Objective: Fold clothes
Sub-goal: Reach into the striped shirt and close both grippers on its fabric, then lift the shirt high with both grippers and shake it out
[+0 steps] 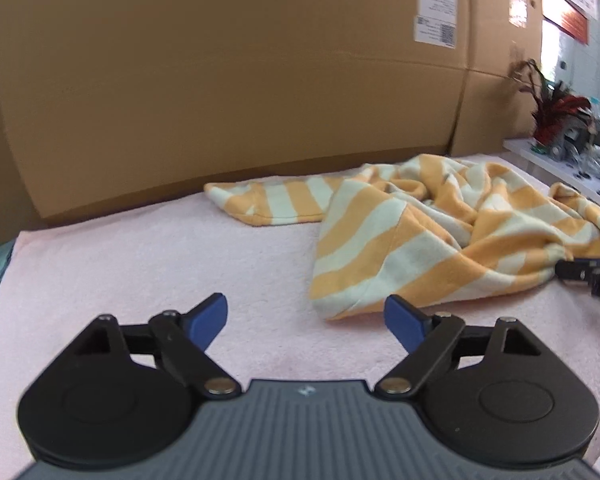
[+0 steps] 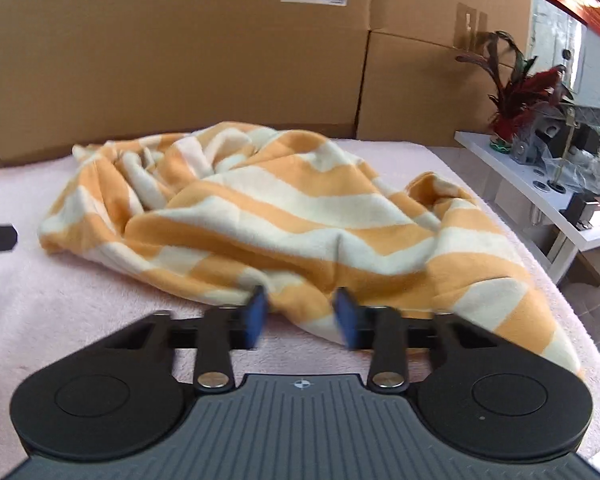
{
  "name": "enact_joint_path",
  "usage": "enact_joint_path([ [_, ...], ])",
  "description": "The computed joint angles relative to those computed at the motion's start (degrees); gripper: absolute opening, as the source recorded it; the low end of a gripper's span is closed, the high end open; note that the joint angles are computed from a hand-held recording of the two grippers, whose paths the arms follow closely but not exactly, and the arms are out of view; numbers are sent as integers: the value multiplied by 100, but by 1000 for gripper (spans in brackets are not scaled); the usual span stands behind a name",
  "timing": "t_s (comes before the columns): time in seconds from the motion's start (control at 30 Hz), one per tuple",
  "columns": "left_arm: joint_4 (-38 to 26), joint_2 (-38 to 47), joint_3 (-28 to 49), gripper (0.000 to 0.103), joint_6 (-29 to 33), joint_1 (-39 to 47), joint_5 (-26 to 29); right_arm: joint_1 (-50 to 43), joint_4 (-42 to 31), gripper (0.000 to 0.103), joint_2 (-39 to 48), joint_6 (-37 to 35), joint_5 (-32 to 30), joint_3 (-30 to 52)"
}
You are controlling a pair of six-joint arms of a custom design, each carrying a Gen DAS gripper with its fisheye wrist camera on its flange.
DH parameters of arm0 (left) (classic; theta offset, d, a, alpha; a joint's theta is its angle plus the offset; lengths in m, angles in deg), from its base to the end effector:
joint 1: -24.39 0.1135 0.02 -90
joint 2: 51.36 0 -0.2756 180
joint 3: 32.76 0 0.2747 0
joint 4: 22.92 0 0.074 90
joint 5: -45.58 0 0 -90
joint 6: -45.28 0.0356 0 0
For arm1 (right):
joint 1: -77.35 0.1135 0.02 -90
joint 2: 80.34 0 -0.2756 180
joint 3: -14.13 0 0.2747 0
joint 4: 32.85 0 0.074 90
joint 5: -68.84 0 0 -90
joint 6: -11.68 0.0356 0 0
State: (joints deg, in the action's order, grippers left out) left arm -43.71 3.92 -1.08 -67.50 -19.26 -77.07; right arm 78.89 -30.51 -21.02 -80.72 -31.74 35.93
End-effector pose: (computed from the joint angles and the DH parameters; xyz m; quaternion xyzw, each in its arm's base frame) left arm 0.1500 -0.1166 0.1573 0.0531 0.8898 0.0130 0.4531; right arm 0.1861 0.0115 0.1204 -0.0728 0.8820 0.0784 0.4590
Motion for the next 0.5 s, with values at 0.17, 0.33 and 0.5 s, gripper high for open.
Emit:
enact_joint_path([
  [0.17, 670, 1026, 274, 8, 353, 428, 1104, -1443, -1256, 10, -2098, -355, -1335, -328],
  [0.33, 945, 1001, 87, 0, 234, -329, 909, -2363, -1949, 10, -2978, -784, -1968, -485],
  [0.5, 875, 830, -90, 15, 454, -1315, 35, -3494, -1785, 10, -2417, -429, -3477, -313],
])
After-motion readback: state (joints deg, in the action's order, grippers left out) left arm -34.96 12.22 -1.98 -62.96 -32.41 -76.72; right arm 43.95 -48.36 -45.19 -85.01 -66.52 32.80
